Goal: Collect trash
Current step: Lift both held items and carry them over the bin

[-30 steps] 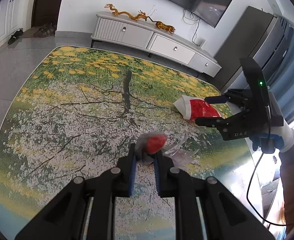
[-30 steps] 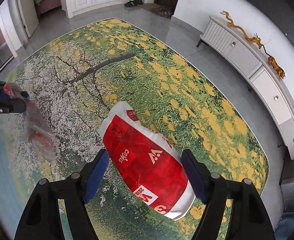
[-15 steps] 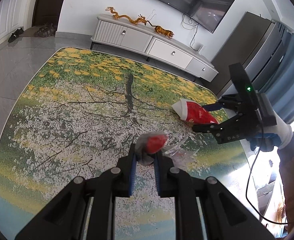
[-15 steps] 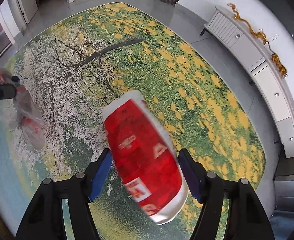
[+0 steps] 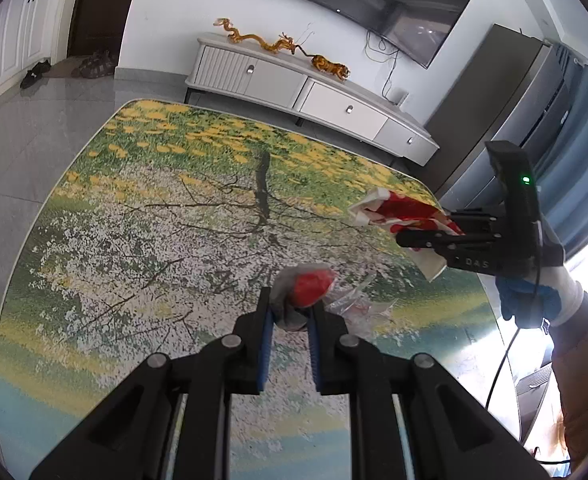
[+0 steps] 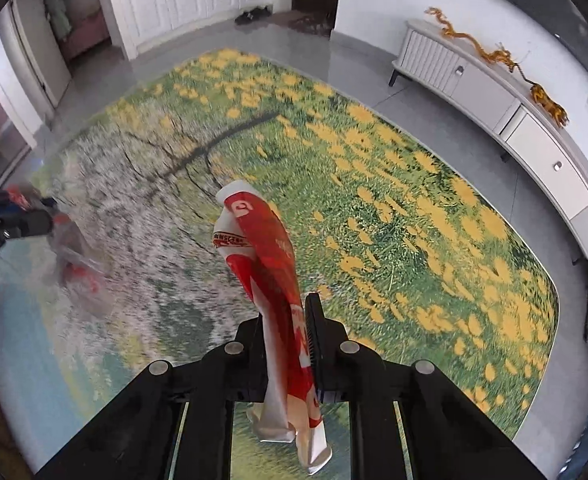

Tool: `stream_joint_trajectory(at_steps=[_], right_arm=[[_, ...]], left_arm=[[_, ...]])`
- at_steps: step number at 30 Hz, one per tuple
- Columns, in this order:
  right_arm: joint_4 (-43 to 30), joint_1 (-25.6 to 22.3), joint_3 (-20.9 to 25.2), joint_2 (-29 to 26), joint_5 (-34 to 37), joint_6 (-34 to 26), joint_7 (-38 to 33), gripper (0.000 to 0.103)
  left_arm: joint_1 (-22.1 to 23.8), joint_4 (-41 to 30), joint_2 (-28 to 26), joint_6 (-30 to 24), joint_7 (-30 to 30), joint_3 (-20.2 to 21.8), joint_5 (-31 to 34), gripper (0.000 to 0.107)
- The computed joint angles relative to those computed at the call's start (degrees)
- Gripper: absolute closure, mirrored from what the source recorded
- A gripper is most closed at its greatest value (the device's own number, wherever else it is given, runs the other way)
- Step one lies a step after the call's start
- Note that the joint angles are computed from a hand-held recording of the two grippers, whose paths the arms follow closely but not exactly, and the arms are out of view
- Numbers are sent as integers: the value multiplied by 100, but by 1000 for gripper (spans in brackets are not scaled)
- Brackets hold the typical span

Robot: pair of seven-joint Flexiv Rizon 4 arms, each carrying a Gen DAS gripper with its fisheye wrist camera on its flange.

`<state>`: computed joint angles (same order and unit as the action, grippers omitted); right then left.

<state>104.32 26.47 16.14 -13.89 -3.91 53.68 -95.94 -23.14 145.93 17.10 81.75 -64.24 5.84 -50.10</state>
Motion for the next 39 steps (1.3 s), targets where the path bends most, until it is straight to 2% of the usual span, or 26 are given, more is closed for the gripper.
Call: stream_joint_trajectory(at_steps=[6, 12, 18, 22, 28, 33, 39], right_arm=[[476, -54, 145, 527, 472, 476, 200, 89], [1184, -34, 215, 1298, 932, 928, 457, 89], [2091, -51, 118, 2354, 1207, 1405, 1020, 89], [2699, -190, 11, 3170, 1142, 1503, 1540, 89], [3544, -619, -215, 4367, 929, 1341, 2303, 89], [4096, -1109, -542, 5108, 834, 1057, 2692, 89], [4523, -1621, -962, 5336, 838, 1014, 2788, 89]], left_arm=[[164, 73, 364, -129, -484, -117, 617, 92], [236, 84, 749, -361, -960, -116, 1289, 92], [79, -37, 997, -489, -1196, -165, 1666, 92], [-151, -226, 932, -521, -1221, -233, 1738, 92], [-522, -731, 477, -597, -1155, -511, 1735, 92], [-668, -1491, -307, -812, -1083, -944, 1779, 92], [-557, -2729, -1531, -1124, -1406, -1630, 2490, 92]])
